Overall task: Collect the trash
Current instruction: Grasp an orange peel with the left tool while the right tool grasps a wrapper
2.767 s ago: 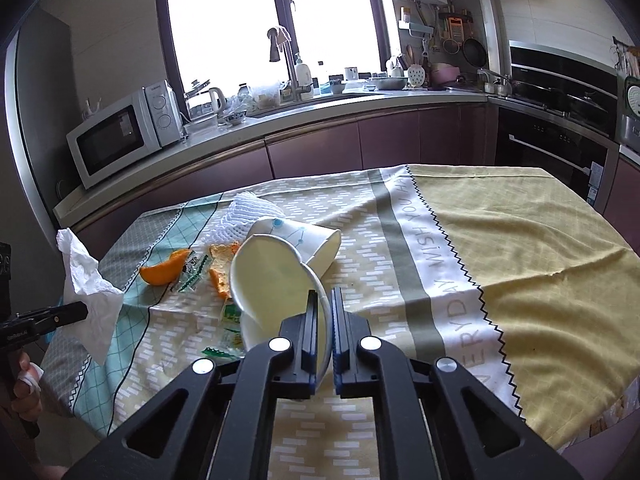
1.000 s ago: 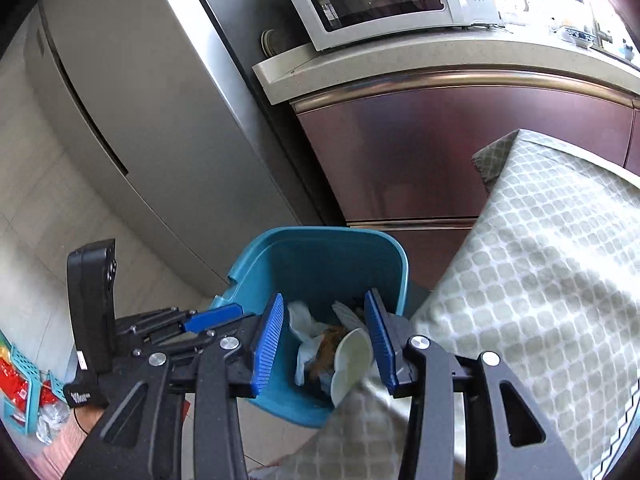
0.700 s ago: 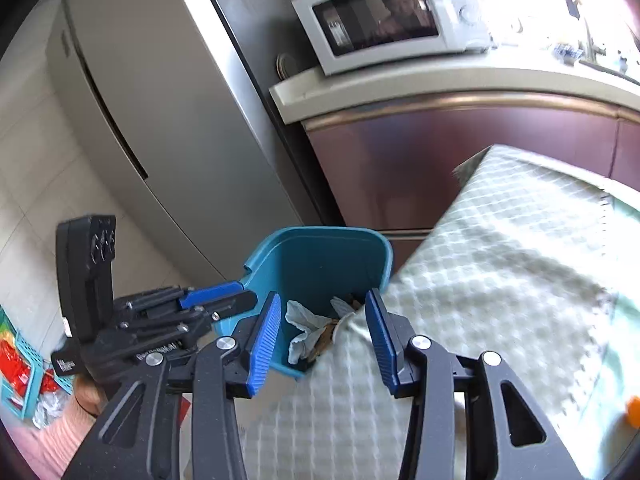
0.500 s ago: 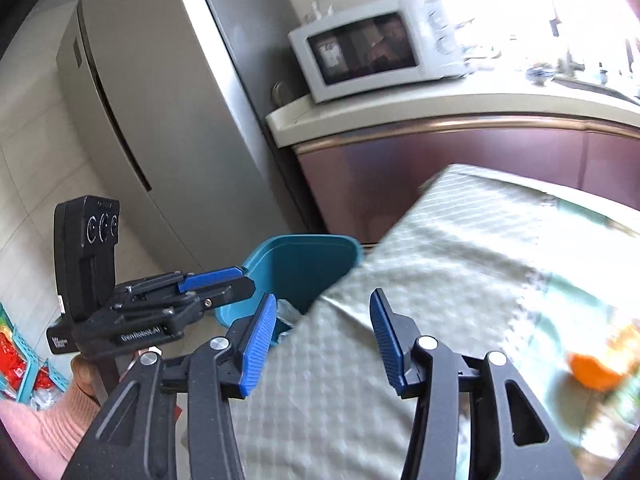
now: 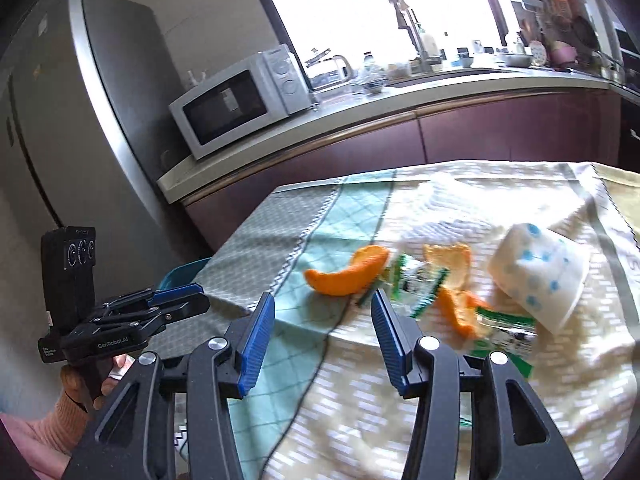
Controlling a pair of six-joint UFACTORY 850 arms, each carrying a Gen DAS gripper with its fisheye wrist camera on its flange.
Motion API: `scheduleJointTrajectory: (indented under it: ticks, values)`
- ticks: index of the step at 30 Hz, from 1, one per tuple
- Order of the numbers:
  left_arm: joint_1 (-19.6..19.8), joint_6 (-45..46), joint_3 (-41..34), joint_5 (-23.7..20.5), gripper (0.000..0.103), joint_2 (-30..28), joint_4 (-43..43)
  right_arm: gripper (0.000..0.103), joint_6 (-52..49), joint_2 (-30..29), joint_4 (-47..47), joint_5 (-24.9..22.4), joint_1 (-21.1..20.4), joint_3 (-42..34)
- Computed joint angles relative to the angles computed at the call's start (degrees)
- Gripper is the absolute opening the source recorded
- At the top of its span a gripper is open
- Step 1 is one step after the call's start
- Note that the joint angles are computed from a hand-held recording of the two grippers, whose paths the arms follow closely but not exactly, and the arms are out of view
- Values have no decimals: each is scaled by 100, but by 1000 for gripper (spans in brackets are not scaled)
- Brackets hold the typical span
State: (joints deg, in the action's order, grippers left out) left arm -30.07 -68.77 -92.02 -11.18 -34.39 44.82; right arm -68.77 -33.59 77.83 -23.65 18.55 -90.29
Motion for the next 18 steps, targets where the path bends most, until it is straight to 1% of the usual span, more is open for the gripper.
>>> scheduleJointTrajectory:
  ticks: [4, 5, 11, 15, 18]
  values:
    - [22, 1582, -798, -187, 40, -603, -1521, 48, 310, -142, -119, 48, -186, -57]
    - [24, 1812, -970, -237, 40, -729, -1751, 48, 373, -189, -144, 27, -236, -90]
    - [10, 2574, -1975, -704, 40, -1371, -2490, 48, 726, -499, -320, -18, -263, -420]
    - [16, 3138, -2737, -1112, 41, -1837, -2965, 48, 1113, -671, -612, -48, -242, -638]
    - [11, 3339, -3320, -1449, 41, -2189, -3062, 48, 1303, -761, -746, -47, -216, -759]
